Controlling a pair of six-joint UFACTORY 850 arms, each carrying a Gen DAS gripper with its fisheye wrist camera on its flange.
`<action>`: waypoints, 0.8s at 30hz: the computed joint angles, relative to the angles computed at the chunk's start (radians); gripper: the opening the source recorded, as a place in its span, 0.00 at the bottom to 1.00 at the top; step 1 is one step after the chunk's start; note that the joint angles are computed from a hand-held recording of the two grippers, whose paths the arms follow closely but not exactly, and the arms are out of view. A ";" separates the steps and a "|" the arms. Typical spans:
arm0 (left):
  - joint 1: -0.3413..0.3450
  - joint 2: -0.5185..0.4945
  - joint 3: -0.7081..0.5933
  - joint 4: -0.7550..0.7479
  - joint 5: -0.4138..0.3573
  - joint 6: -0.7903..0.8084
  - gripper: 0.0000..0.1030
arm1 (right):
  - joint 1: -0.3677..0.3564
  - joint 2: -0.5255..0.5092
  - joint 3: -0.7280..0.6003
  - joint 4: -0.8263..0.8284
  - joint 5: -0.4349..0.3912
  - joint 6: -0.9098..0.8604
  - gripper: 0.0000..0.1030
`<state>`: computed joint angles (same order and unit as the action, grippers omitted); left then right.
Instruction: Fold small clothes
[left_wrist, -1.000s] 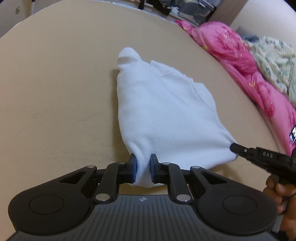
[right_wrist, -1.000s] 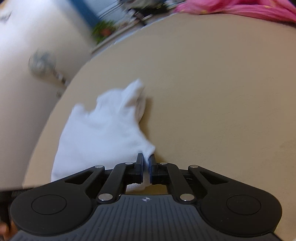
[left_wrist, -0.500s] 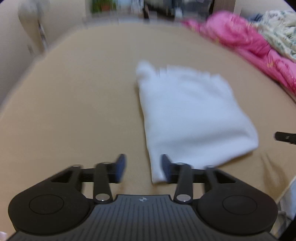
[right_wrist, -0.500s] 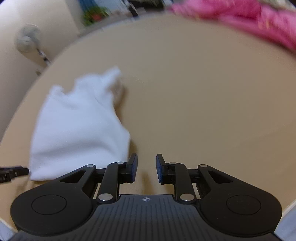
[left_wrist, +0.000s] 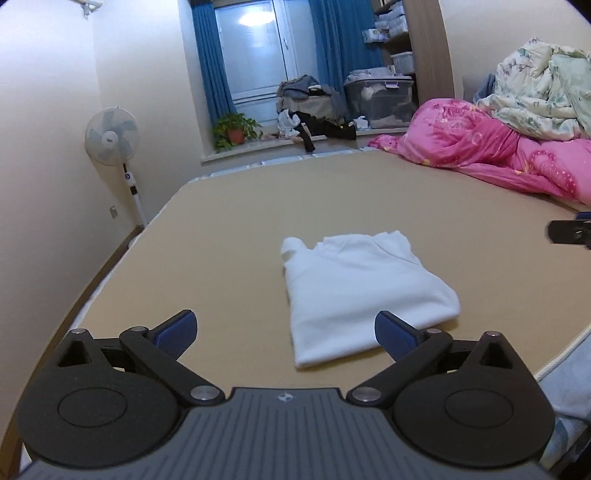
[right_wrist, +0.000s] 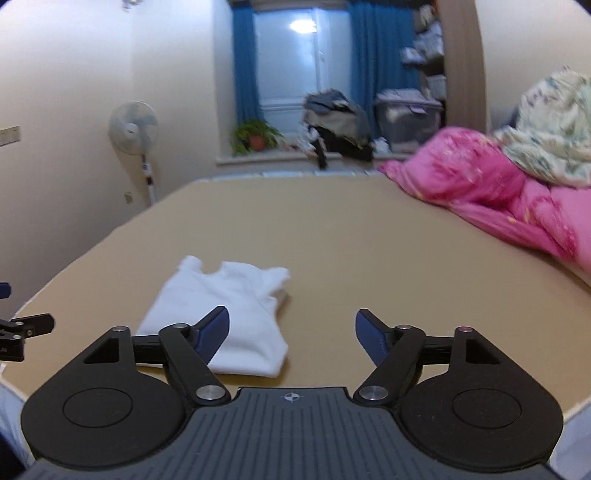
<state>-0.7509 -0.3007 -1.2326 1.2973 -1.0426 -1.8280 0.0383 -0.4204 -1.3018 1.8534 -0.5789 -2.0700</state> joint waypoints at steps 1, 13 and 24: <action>-0.003 -0.012 -0.004 -0.012 -0.002 -0.010 1.00 | 0.003 -0.006 0.006 0.026 -0.008 -0.032 0.78; 0.057 -0.092 -0.035 -0.084 0.123 -0.043 1.00 | 0.087 -0.084 -0.007 0.119 0.090 -0.006 0.78; 0.074 -0.095 -0.022 -0.030 0.149 -0.095 1.00 | 0.119 -0.095 -0.010 0.084 0.083 -0.053 0.78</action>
<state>-0.6767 -0.3960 -1.2544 1.2677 -0.8933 -1.9234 0.1578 -0.5153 -1.3122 1.9369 -0.4956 -2.1227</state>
